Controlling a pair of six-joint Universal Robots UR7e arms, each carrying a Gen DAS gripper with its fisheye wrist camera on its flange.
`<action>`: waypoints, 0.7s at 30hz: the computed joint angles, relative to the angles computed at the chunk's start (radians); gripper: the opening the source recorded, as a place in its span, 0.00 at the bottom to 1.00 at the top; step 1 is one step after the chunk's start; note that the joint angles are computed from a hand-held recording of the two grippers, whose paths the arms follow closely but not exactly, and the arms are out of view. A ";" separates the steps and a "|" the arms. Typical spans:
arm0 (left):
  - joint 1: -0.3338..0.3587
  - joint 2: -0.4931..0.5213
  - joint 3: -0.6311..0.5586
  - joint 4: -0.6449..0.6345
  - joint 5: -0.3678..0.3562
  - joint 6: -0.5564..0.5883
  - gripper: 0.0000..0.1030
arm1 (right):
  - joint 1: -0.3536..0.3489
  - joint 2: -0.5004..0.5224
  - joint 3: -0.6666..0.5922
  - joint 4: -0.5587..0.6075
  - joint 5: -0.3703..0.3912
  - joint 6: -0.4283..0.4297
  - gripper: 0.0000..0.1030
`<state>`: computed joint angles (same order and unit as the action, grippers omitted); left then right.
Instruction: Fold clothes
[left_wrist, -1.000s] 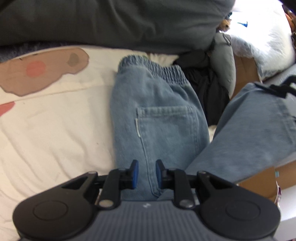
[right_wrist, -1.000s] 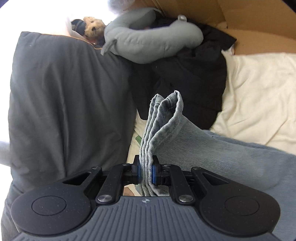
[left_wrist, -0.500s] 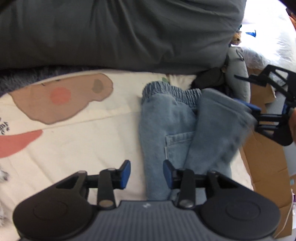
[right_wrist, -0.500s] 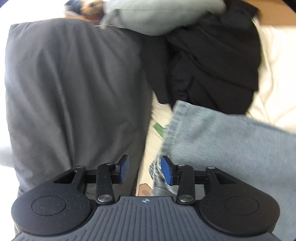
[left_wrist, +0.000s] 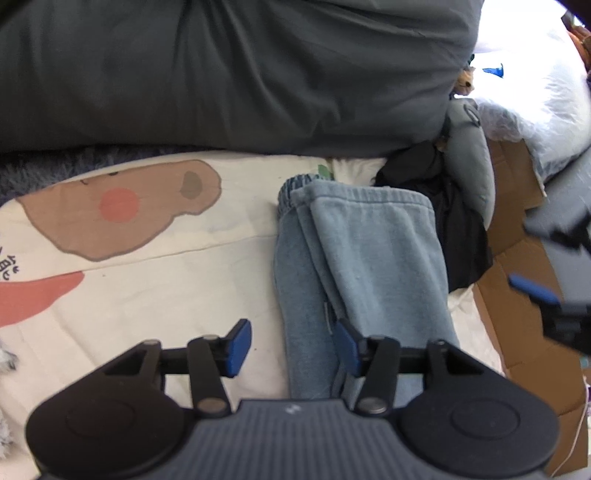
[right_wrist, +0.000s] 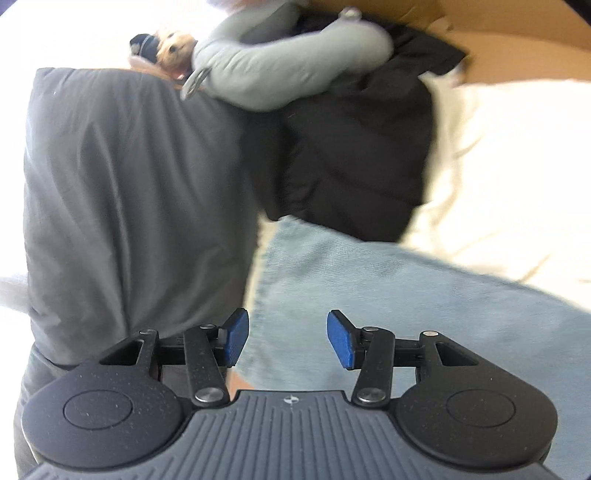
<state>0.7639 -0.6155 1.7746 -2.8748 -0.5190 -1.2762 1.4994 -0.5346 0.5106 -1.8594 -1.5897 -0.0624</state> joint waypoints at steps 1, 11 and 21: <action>0.002 0.008 -0.003 -0.035 0.001 0.039 0.55 | -0.007 -0.029 0.038 -0.017 -0.008 -0.008 0.53; 0.056 0.062 -0.048 -0.285 -0.008 0.401 0.61 | -0.092 -0.296 0.429 -0.232 -0.023 -0.037 0.53; 0.159 0.069 -0.107 -0.470 -0.128 0.637 0.63 | -0.188 -0.505 0.768 -0.426 -0.021 -0.063 0.56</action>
